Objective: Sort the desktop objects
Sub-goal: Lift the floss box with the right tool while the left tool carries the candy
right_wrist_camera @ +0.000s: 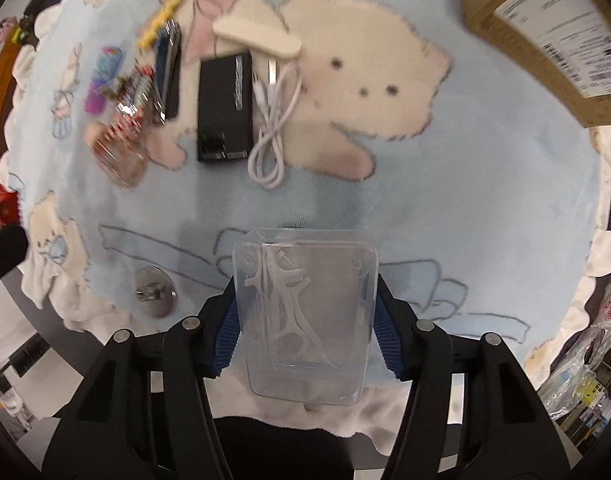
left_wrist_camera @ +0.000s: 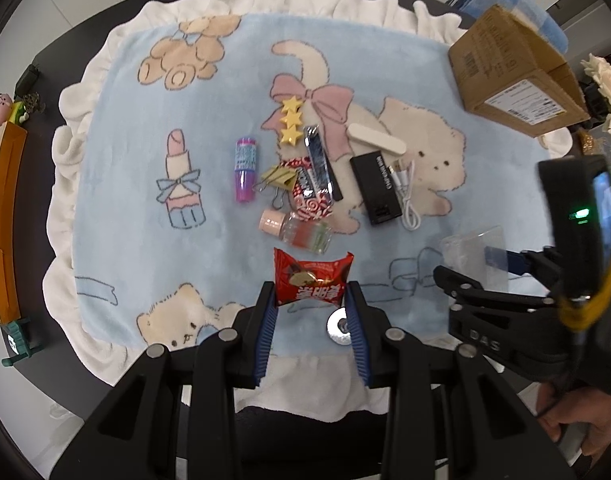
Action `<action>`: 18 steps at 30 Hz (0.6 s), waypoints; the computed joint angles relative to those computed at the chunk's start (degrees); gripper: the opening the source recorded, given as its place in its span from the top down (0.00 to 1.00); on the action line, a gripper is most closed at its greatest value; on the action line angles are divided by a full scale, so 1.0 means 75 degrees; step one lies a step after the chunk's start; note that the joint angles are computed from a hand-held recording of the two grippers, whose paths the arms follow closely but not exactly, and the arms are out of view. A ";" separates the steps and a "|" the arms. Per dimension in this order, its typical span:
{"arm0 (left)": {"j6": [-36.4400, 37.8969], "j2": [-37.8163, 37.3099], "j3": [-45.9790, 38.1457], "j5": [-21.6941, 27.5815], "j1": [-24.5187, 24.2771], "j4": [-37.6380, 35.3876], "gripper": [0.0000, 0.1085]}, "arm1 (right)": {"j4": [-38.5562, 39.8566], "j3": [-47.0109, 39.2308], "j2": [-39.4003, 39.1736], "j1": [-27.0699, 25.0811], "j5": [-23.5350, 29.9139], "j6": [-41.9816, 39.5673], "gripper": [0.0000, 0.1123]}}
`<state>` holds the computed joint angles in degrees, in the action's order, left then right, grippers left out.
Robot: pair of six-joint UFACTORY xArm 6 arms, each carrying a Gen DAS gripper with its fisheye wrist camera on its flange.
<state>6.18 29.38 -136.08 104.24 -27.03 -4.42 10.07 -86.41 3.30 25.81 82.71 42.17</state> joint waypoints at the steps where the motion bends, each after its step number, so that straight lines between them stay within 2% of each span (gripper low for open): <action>1: -0.0005 0.0011 -0.0064 -0.0007 -0.0009 -0.0018 0.69 | -0.0055 -0.0083 -0.0023 -0.0004 0.0000 0.0223 0.46; 6: -0.0023 0.0058 -0.0407 0.0027 -0.0043 -0.0088 0.69 | -0.0368 -0.0531 -0.0201 0.0018 0.0218 0.0644 0.46; 12: -0.0050 0.0126 -0.0863 0.0089 -0.0078 -0.0154 0.69 | -0.0821 -0.1721 -0.0109 0.0221 0.0981 0.1003 0.46; 18: -0.0076 0.0406 -0.1749 0.0388 -0.0119 -0.0226 0.69 | -0.1109 -0.2391 -0.0134 0.0261 0.1499 0.1120 0.46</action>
